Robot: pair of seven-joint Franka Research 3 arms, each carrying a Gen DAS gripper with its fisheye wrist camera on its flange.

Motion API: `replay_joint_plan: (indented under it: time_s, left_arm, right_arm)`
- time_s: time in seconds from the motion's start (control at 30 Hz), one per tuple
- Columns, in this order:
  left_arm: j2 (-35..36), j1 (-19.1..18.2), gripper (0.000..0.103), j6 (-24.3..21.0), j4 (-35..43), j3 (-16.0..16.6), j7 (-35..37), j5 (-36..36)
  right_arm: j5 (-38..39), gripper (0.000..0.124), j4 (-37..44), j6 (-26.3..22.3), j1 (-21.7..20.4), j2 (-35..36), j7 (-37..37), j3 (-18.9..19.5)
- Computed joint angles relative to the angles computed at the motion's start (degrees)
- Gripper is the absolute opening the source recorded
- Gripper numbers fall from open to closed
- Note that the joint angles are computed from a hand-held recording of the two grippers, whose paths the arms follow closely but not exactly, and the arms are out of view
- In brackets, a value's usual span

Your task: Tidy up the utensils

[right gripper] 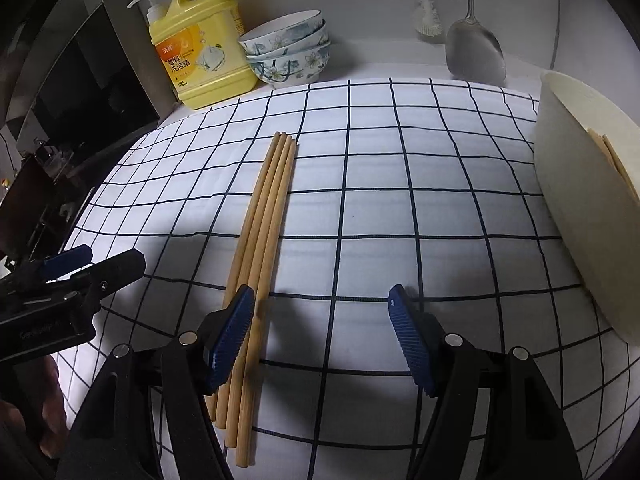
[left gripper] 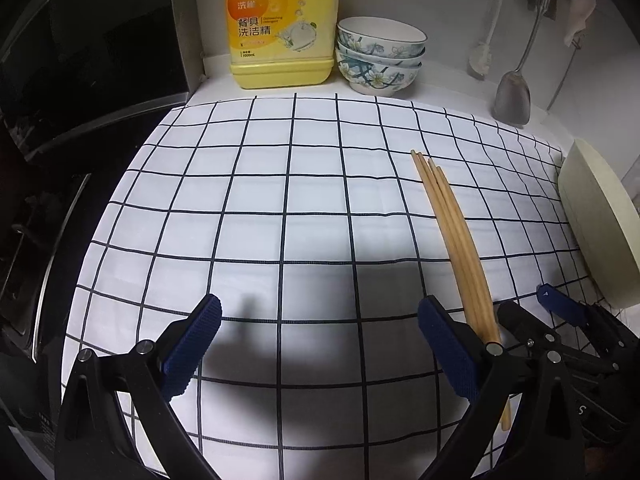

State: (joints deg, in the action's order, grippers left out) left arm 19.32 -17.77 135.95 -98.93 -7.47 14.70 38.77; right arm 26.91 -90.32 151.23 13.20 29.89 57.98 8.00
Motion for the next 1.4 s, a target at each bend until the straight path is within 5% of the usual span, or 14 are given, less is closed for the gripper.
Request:
replay_joint_plan:
  time_s: [0.43, 0.9, 1.07, 1.4]
  left_arm:
    - [-0.4, 0.9, 0.097, 4.7, -2.0, 0.1, -0.3, -1.3]
    - [3.7, -0.7, 0.097, 3.3, 4.1, -0.2, 3.6, -1.6]
    - [7.6, -3.0, 0.097, -0.6, 9.7, 0.5, 7.1, -0.6]
    - [9.3, -3.4, 0.097, -0.8, 11.0, 1.1, 7.7, -3.8]
  right_arm:
    - [-6.0, 0.067, -3.0, 3.9, 2.5, -1.4, 1.6, -1.9]
    - [-11.3, 0.067, -0.3, 5.1, 2.8, 0.9, 2.4, -3.7]
    - [-12.2, 0.067, 1.5, 4.7, 2.2, 2.0, 4.5, -4.9]
    - [-8.5, 0.067, 0.8, 4.1, -0.8, 1.4, 2.1, -2.5]
